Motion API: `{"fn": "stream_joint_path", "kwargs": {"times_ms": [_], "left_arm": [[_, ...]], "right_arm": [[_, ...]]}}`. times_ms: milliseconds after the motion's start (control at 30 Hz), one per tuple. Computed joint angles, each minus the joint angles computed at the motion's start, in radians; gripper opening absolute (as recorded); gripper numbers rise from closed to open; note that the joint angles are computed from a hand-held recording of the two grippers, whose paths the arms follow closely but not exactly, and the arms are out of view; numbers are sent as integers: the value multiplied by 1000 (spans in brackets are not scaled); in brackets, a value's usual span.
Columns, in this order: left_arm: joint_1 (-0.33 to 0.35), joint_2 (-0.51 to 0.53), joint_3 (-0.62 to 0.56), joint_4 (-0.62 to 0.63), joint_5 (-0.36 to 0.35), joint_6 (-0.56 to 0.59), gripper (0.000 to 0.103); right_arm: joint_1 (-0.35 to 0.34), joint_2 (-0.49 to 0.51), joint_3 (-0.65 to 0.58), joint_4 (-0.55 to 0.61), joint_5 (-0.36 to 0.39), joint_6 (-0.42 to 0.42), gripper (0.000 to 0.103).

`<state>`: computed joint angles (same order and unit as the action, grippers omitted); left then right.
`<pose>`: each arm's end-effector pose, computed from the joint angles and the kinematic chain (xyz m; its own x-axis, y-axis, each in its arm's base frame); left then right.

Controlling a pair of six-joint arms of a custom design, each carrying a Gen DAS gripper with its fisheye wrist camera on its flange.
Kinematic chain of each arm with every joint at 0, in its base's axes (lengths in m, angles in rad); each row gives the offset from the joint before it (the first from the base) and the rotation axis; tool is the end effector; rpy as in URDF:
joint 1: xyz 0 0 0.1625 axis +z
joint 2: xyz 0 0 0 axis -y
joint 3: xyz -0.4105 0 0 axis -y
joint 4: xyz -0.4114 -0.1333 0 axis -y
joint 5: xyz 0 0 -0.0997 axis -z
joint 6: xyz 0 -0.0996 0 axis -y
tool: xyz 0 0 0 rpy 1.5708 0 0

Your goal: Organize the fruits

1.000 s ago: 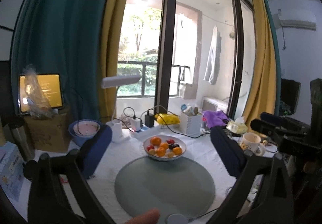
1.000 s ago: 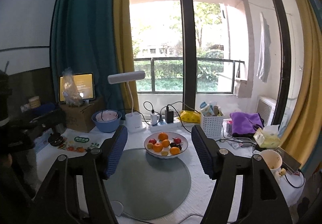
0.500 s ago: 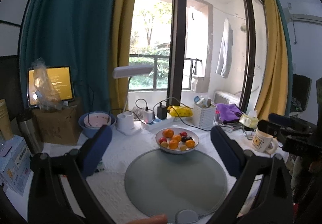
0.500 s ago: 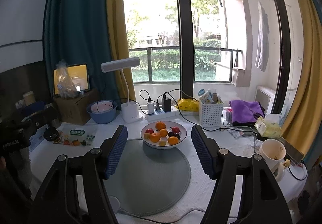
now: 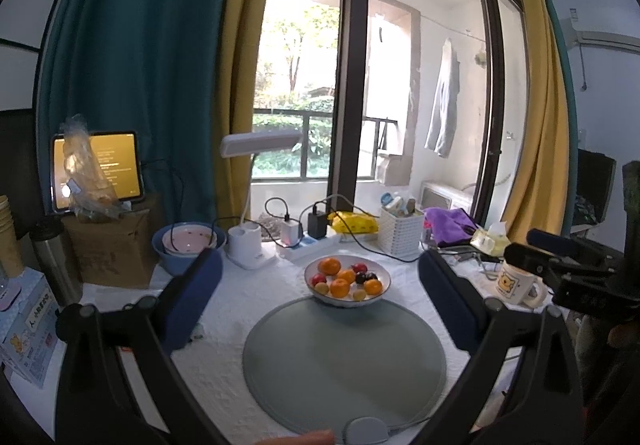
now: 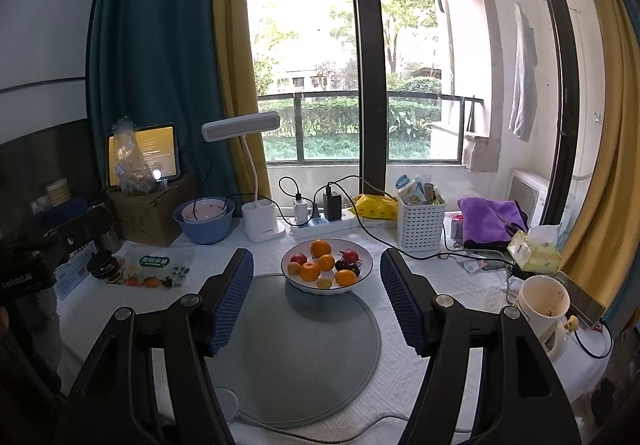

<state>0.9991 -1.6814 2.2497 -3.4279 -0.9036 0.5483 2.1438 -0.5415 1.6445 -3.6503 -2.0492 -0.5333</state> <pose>-0.0548 -0.4455 0.4231 -0.7598 0.0581 -0.6476 0.6405 0.2387 -0.7300 0.4348 -0.5125 0.0400 -0.6661 -0.3776 0.6432 -0.7458 0.3234 -0.5824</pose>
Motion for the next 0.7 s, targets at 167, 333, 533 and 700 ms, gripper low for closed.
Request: {"fn": "stream_joint_path", "kwargs": {"times_ms": [167, 333, 533, 700], "left_arm": [[-2, -1, 0, 3, -1, 2, 99], [-1, 1, -2, 9, -5, 1, 99], [-1, 0, -1, 9, -3, 0, 99], [-1, 0, -1, 9, -4, 0, 99]], "right_arm": [[-1, 0, 0, -1, 1, 2, 69], [0, 0, 0, -1, -1, 2, 69], [-1, 1, 0, -2, 0, 3, 69], [-1, 0, 0, -2, 0, 2, 69]]}}
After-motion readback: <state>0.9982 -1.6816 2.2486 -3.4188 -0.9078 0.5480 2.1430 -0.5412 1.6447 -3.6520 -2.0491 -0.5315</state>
